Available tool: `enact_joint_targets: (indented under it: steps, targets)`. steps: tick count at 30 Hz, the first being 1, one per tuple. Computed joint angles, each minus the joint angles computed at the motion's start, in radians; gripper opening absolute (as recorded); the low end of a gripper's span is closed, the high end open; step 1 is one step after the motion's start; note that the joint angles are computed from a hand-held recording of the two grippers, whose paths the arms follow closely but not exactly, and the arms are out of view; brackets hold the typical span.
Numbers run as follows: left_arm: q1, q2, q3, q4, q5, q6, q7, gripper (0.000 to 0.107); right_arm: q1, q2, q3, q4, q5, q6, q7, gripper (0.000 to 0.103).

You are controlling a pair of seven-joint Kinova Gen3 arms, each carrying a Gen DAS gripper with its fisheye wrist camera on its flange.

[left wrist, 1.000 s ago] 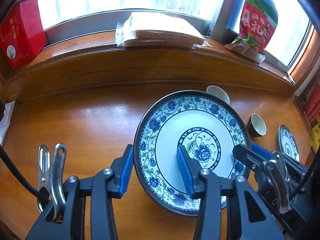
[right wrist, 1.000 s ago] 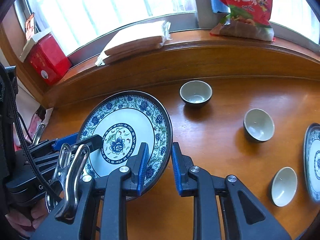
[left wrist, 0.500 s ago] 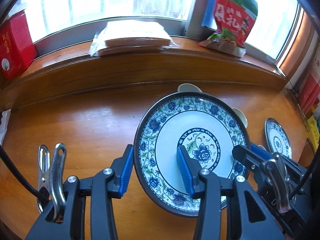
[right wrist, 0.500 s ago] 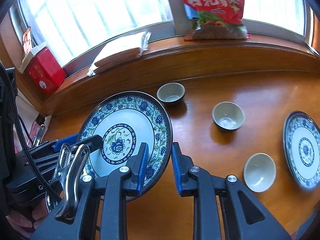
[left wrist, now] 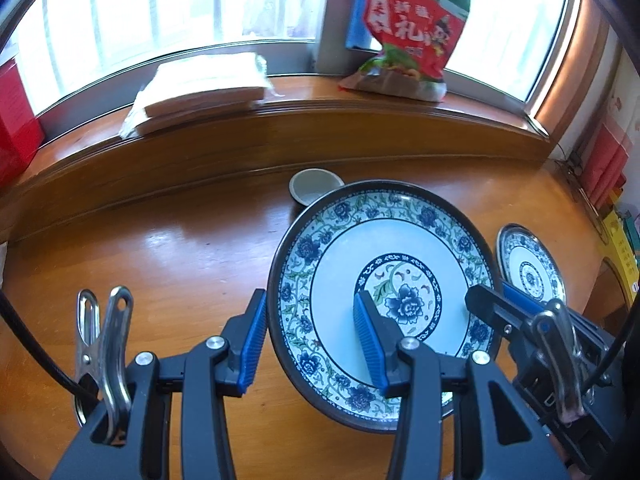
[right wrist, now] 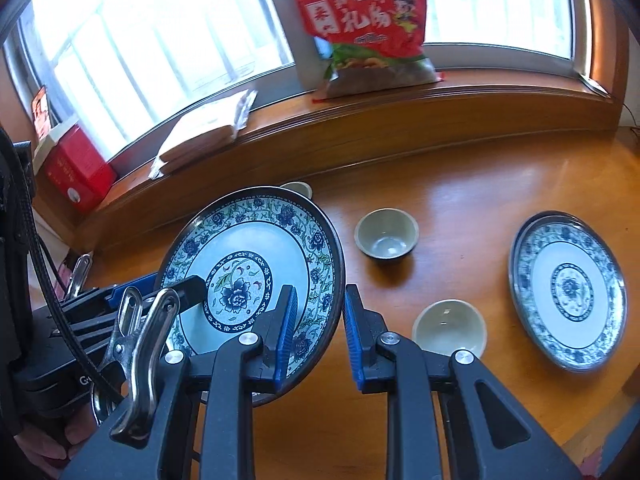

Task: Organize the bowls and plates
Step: 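Lift the plate and carry it toward the plate stack with the right gripper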

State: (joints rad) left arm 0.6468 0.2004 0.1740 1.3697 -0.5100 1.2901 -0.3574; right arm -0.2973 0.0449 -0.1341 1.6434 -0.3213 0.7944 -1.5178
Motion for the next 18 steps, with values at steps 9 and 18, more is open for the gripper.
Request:
enact_joint_targets:
  steps: [9,18]
  targets:
    - [0.038,0.070,-0.014,-0.112,-0.010,0.035,-0.032,0.046,0.054,-0.008,0.033,-0.005,-0.047,0.020,0.067,0.025]
    - [0.084,0.151,-0.050,-0.235,-0.001,0.080,-0.073,0.046,0.106,0.002,0.055,-0.019,-0.095,0.050,0.129,0.025]
